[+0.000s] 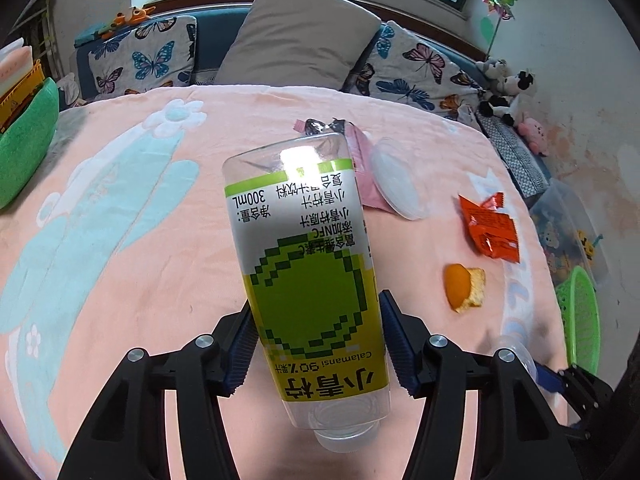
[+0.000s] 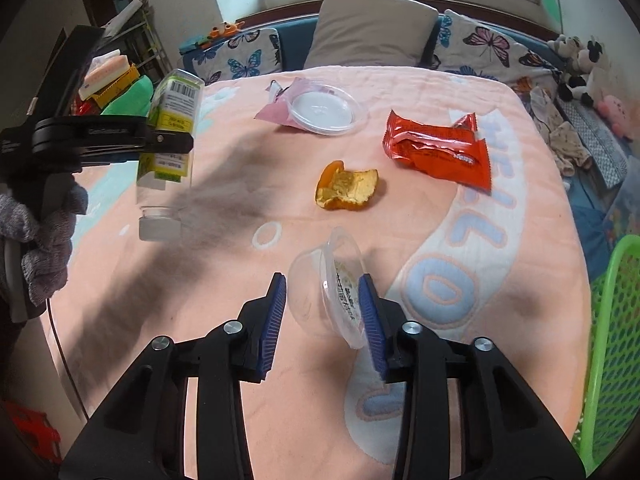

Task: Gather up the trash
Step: 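Lift the clear tub with right gripper while left gripper lifts the juice bottle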

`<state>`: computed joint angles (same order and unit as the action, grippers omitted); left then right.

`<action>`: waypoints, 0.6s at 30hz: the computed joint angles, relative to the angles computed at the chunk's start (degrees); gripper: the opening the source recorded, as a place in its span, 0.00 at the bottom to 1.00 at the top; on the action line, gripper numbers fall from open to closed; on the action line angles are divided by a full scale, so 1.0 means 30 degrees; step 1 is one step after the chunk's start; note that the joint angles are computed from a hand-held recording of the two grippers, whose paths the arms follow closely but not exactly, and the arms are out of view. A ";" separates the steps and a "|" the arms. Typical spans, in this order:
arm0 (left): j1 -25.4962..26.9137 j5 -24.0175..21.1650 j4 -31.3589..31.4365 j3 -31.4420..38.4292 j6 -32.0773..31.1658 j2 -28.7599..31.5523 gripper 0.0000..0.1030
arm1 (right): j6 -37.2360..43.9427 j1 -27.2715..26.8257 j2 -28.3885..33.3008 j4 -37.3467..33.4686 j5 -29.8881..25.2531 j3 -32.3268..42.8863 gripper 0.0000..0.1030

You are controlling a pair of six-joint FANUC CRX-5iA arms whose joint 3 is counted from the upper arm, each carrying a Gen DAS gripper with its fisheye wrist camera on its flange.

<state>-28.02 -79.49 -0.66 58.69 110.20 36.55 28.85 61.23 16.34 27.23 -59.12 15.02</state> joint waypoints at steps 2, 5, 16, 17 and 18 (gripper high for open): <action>-0.0011 0.0516 0.0246 -0.0879 -0.0118 -0.0567 0.54 | -0.0141 0.0000 -0.0006 0.0131 -0.0032 -0.0091 0.59; -0.0017 0.1104 0.0540 -0.1946 -0.0298 -0.1256 0.54 | -0.0341 -0.0139 -0.0158 -0.0170 0.0365 -0.0410 0.62; -0.0334 0.1673 0.0653 -0.3787 -0.0912 -0.2440 0.54 | 0.0019 -0.0514 0.0367 -0.1441 0.0881 -0.0181 0.52; -0.0350 0.1702 0.0667 -0.3862 -0.0914 -0.2490 0.54 | -0.0083 -0.0470 0.0342 -0.1186 0.0892 -0.0307 0.49; -0.0316 0.1793 0.0734 -0.4027 -0.0955 -0.2593 0.54 | -0.0053 -0.0495 0.0234 -0.1329 0.1030 -0.0408 0.49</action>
